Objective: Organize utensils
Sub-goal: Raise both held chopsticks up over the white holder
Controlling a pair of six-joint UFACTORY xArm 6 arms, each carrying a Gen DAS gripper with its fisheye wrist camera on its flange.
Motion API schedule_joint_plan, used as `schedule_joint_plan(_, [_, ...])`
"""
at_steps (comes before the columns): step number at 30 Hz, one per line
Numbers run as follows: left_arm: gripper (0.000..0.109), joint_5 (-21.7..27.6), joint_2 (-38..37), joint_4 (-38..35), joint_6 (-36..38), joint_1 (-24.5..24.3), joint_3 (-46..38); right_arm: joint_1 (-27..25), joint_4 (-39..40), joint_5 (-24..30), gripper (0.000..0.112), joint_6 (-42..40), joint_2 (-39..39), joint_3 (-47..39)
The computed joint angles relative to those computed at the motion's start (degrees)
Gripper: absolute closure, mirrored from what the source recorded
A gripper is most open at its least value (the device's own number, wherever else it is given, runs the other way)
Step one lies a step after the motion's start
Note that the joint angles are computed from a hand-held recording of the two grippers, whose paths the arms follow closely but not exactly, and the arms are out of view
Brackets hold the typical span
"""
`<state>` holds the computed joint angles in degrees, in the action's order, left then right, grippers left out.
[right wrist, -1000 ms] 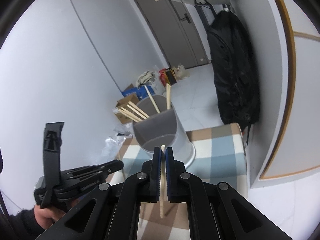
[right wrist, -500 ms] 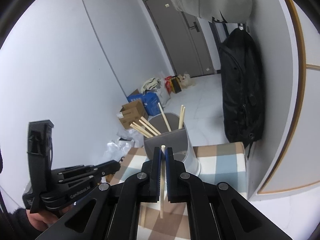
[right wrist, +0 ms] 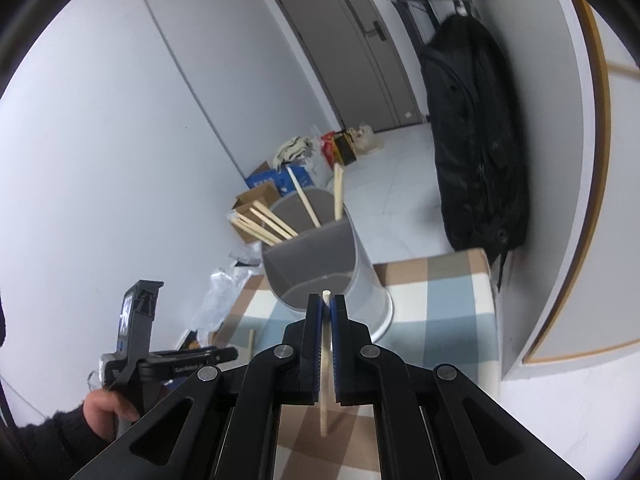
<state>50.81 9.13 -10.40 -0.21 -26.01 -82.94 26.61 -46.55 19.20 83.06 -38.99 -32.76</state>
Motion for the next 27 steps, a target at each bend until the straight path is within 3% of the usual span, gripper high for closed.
schedule_joint_plan(7, [0.062, 5.8, 8.6, 4.7, -2.9, -0.7, -9.8, -2.9, 2.0, -4.4, 0.109, -0.7, 1.7, 0.8])
schedule_joint_plan(12, [0.062, 7.8, 10.8, 6.9, -4.7, -1.3, -12.3, -3.6, 3.4, -6.1, 0.108, -1.7, 2.1, 1.3])
schedule_joint_plan(14, [0.066, 5.7, 10.2, 7.7, -5.0, -1.6, -11.1, -3.7, 3.3, -6.2, 0.108, -1.7, 1.8, 1.6])
schedule_joint_plan(16, [0.083, 4.2, 9.9, 10.1, -6.2, -2.1, -10.4, -3.8, 3.8, -6.6, 0.109, -2.1, 1.8, 1.7])
schedule_joint_plan(17, [0.099, 3.6, 9.6, 11.1, -6.7, -2.1, -10.0, -3.8, 4.2, -6.7, 0.108, -2.4, 1.8, 1.9])
schedule_joint_plan(18, [0.105, 3.5, 9.6, 9.6, -6.2, -1.9, -10.0, -3.8, 4.7, -6.8, 0.108, -2.8, 1.9, 1.9])
schedule_joint_plan(21, [0.106, 2.6, 8.7, 8.0, -6.1, -1.5, -8.9, -3.8, 4.8, -6.8, 0.108, -2.7, 1.9, 1.8])
schedule_joint_plan(27, [0.106, -5.3, 1.2, 4.9, -5.7, -1.3, -1.4, -3.6, 3.5, -6.3, 0.108, -1.5, 1.9, 1.4])
